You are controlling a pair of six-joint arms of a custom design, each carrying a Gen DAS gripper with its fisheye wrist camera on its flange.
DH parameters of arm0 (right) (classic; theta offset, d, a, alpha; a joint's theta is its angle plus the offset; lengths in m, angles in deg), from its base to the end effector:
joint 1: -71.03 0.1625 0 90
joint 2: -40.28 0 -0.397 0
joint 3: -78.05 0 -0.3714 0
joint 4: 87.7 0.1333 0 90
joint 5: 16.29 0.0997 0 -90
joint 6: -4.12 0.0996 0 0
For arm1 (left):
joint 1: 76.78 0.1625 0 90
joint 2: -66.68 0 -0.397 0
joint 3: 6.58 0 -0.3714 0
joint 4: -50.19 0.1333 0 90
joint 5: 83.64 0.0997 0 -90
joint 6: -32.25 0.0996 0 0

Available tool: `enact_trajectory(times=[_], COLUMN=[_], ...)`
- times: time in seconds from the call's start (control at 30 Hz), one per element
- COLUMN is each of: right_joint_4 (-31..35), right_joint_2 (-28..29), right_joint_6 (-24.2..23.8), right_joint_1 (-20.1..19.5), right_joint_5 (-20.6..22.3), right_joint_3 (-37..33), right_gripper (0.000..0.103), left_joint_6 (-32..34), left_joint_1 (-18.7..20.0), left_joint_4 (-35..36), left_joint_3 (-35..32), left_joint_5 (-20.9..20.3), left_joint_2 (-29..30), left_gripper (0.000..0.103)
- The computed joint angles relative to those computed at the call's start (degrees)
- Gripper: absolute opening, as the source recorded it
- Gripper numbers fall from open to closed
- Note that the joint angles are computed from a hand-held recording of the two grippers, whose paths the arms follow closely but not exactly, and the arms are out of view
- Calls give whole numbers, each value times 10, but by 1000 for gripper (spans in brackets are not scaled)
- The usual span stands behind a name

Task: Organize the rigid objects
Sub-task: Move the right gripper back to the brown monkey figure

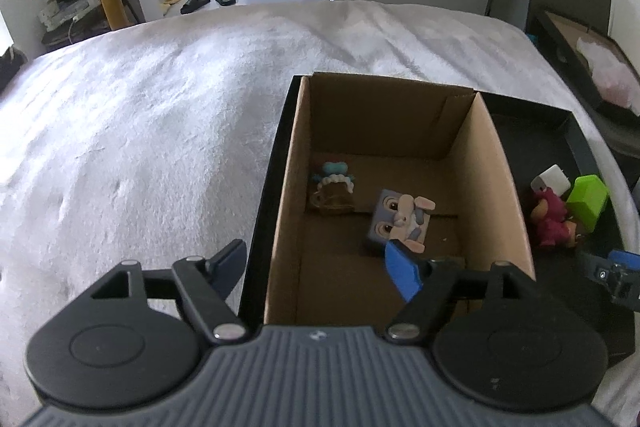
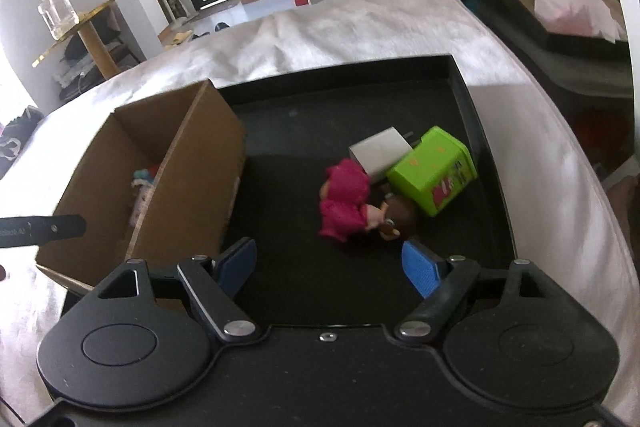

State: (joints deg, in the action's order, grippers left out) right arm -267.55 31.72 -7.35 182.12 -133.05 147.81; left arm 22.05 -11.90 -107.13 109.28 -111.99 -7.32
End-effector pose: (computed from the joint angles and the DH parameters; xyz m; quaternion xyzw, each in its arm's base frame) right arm 0.3350 -0.6228 -0.1341 0.2093 -0.9209 0.2587 0.2032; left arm -0.0107 -0.5432 0.2964 -0.0032 0.8452 -0.3319 0.4189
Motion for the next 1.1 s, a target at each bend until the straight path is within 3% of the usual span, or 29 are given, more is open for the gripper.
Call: enact_trajectory(times=[0.07,0.23,0.3,0.37,0.43,0.63,0.97,1.03,1.07,1.1], right_joint_4=[4,18,16,17,27,18,31,33,26,26], right_joint_2=[1,9,14,19,20,25,45,54,63,65], right_joint_6=[1,32,33,38,51,57,63,43,19,6], right_joint_1=[-6,-23,-29,-34,-40,-46,-45,-44,-39,-36], right_joint_5=[3,10,10,12,15,13,9,-2,-21,-29], right_joint_3=[-2,-20,-29,-38,-46,-58,-96,-106,-115,-118], right_gripper=[70,67,60,44,38,40,59,56,43,42], left_joint_6=[4,14,14,12,2,-12,-20,-28,-29,-28], left_joint_1=[-1,-4,-4,-6,-4,-3,-1,0,0,1], left_joint_4=[3,5,5,9,23,30,44,50,51,50], left_joint_3=[-3,-11,-14,-14,-17,-16,-17,-19,-20,-21], left_joint_5=[3,13,15,18,19,21,20,20,20,19], left_joint_2=[4,17,19,21,21,18,17,16,16,17], left_gripper=[76,76,76,76,76,77,77,77,77,77])
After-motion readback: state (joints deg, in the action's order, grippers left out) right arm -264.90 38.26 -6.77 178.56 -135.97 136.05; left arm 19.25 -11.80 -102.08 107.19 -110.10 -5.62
